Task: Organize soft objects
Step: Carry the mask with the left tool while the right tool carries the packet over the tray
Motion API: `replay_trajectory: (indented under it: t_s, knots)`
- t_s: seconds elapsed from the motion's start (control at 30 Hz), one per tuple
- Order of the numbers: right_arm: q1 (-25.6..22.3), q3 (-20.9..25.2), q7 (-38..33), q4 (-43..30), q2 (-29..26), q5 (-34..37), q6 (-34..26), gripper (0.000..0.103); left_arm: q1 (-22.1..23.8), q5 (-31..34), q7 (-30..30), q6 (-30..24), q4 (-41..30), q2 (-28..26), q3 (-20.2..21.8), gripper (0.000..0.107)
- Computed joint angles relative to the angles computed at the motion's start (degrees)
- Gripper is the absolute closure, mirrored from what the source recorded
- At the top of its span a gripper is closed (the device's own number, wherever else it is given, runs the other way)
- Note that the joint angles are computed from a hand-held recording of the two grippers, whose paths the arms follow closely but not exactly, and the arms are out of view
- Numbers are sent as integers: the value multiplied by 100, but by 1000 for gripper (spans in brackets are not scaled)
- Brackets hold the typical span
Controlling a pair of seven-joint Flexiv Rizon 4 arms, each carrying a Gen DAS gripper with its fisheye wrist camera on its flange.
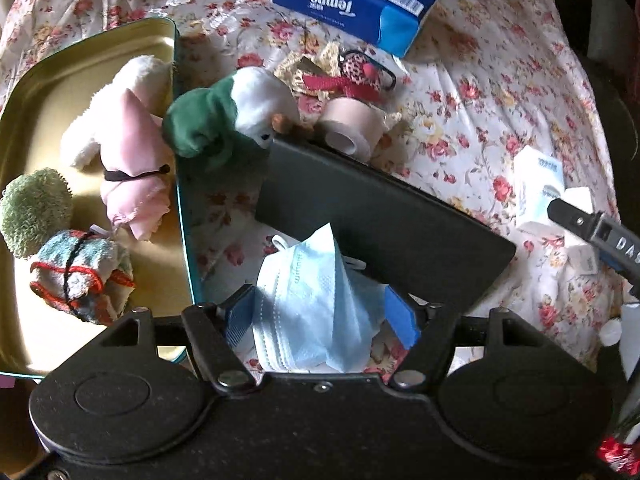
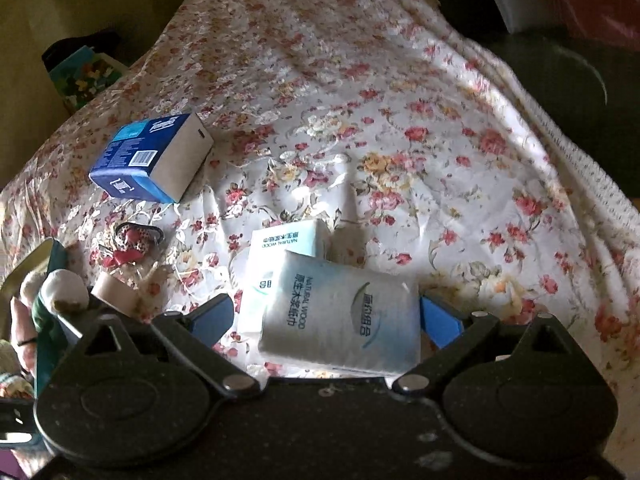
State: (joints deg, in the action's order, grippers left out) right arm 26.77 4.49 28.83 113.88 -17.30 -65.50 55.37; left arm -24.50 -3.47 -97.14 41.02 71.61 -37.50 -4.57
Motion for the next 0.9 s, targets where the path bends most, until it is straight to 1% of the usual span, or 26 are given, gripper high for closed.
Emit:
replay_trajectory:
  t_s: [0.03,0.1,0.13,0.17,0.2,0.23,0.33,0.47,0.6,0.8,0.9]
  knots:
    - [-36,10,9,12,-8,69,91,4,13,-27,23,-43,-20,-25,-21,42]
    - [-77,1,59,44,-16,138,253,5,41,-98,52,-138,-53,-58,-57,47]
    - [-67,-8,74,51,-9,141,248,9,55,-134,61,-158,-42,-55,-72,53]
    - [-47,2,8,39,0,178,186,14,76,-181,88,-172,-42,-57,-97,55]
    - [-31,17,-73,25,4,227,135,27,108,-252,119,-141,1,-36,-134,56]
    - [-52,33,-190,25,15,286,189,30,126,-308,127,-94,42,-12,-155,59]
    - [-67,5,-78,89,90,247,345,30,169,-459,166,37,147,70,-211,62]
    - [-64,13,147,172,272,69,232,30,228,-631,178,327,328,225,-258,62]
    - [-105,94,151,165,413,-27,104,30,300,-775,160,707,530,385,-272,62]
    - [-102,189,-128,-58,436,4,-30,30,320,-735,-47,1103,611,503,-153,62]
    - [-42,211,-449,-278,341,104,-58,30,313,-611,-213,1228,615,554,-55,62]
